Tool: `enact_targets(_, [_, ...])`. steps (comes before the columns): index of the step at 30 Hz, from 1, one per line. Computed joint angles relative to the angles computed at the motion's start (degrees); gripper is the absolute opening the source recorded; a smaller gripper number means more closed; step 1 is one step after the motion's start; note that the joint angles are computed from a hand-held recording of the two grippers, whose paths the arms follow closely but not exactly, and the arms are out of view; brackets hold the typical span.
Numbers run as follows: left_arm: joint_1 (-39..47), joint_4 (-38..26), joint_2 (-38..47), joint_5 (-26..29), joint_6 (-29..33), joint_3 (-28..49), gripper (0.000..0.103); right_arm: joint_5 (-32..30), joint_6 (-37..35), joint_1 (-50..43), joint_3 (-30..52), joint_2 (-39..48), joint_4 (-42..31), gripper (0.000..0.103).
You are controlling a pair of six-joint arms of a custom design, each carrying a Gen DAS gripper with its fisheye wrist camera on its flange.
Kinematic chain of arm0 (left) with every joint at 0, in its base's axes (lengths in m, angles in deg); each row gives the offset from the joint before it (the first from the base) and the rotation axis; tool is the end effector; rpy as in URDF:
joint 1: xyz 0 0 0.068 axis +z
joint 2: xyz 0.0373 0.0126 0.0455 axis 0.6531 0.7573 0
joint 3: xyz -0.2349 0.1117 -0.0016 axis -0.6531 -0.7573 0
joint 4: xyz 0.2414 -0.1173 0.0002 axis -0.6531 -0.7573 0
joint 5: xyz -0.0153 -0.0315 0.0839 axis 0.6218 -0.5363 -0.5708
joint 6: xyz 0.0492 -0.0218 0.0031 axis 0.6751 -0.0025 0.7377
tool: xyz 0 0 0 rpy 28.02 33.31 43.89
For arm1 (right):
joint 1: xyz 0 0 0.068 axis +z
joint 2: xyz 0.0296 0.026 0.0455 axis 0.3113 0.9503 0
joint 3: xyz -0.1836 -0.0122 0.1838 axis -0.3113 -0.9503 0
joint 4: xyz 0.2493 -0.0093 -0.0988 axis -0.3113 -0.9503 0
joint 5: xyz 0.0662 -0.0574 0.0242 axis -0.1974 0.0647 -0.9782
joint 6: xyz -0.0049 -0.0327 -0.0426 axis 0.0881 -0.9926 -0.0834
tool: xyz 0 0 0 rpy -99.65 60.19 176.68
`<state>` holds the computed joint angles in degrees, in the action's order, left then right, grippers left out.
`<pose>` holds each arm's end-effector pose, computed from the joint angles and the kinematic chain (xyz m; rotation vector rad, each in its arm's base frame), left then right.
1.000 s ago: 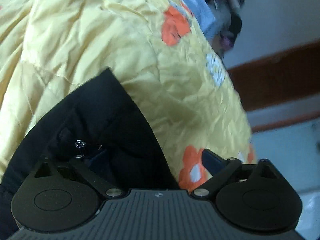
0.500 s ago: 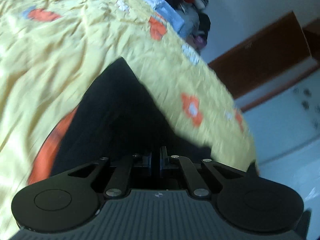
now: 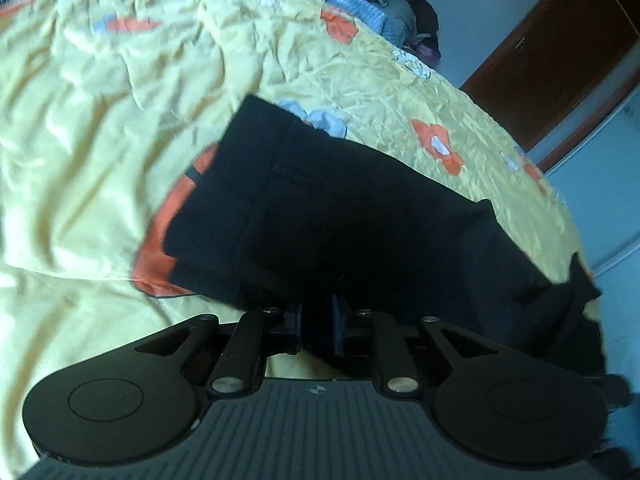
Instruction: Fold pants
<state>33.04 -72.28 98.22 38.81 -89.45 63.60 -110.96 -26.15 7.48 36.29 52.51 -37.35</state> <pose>0.3312 -0.0528 0.1295 -0.2062 2.4996 -0.4916 0.3050 -0.0320 0.1085 -0.8846 2.1838 0.6177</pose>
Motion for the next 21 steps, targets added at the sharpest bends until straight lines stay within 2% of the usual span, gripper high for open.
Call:
enact_targets(1, [-0.24, -0.35, -1.00, -0.89, 0.23, -0.59, 0.028, -2.53, 0.56, -2.09, -0.28, -0.49, -0.70, 0.025])
enact_targets(3, [-0.38, -1.67, -3.17, -2.34, 0.60, -1.57, 0.027, -5.27, 5.61, -6.80, -3.08, -1.39, 4.24, 0.027])
enact_targets(5, [-1.63, -2.60, -5.24, -5.27, 0.43, -2.45, 0.027, -3.03, 12.48, -10.37, -4.94, -0.49, 10.43, 0.042])
enact_targets(6, [-2.31, -3.00, -6.91, -6.56, 0.48, -3.21, 0.027, -0.85, 16.29, -12.40, -5.77, 0.39, 13.07, 0.055])
enact_targets(7, [-3.21, -3.15, -8.15, -7.70, 0.53, -3.61, 0.027, 0.37, 17.33, -14.20, -5.68, 1.36, 12.69, 0.058])
enact_targets(8, [-4.39, -3.40, -9.44, -8.72, 0.72, -3.85, 0.027, 0.25, 15.13, -16.13, -4.57, 2.42, 9.13, 0.058])
enact_targets(10, [-7.24, -4.06, -10.88, -9.57, 2.13, -2.99, 0.030, -5.03, 9.21, -22.24, -5.67, 1.56, 6.02, 0.056])
enact_targets(12, [-10.31, -2.85, -10.52, -9.32, 3.74, -1.76, 0.048, -9.38, 11.48, -29.40, -7.25, -0.21, 7.49, 0.056])
enact_targets(13, [-12.12, -1.37, -9.67, -9.41, 3.99, -1.00, 0.063, -10.51, 15.41, -33.07, -7.97, -0.67, 10.58, 0.056])
enact_targets(14, [-13.94, 0.50, -8.60, -9.85, 3.85, -0.45, 0.070, -10.91, 21.01, -37.19, -8.62, -0.61, 15.07, 0.056])
enact_targets(16, [-17.41, 3.97, -5.29, -10.08, 4.07, 1.15, 0.070, -10.57, 32.34, -44.88, -8.21, 1.80, 21.64, 0.057])
enact_targets(19, [-22.04, 7.92, 1.58, -10.50, 4.24, 5.17, 0.070, -13.04, 50.34, -55.02, -4.96, 9.94, 28.52, 0.059])
enact_targets(21, [-24.69, 10.94, 6.19, -11.87, 3.73, 7.40, 0.071, -12.74, 55.58, -58.07, -3.06, 13.97, 29.99, 0.059])
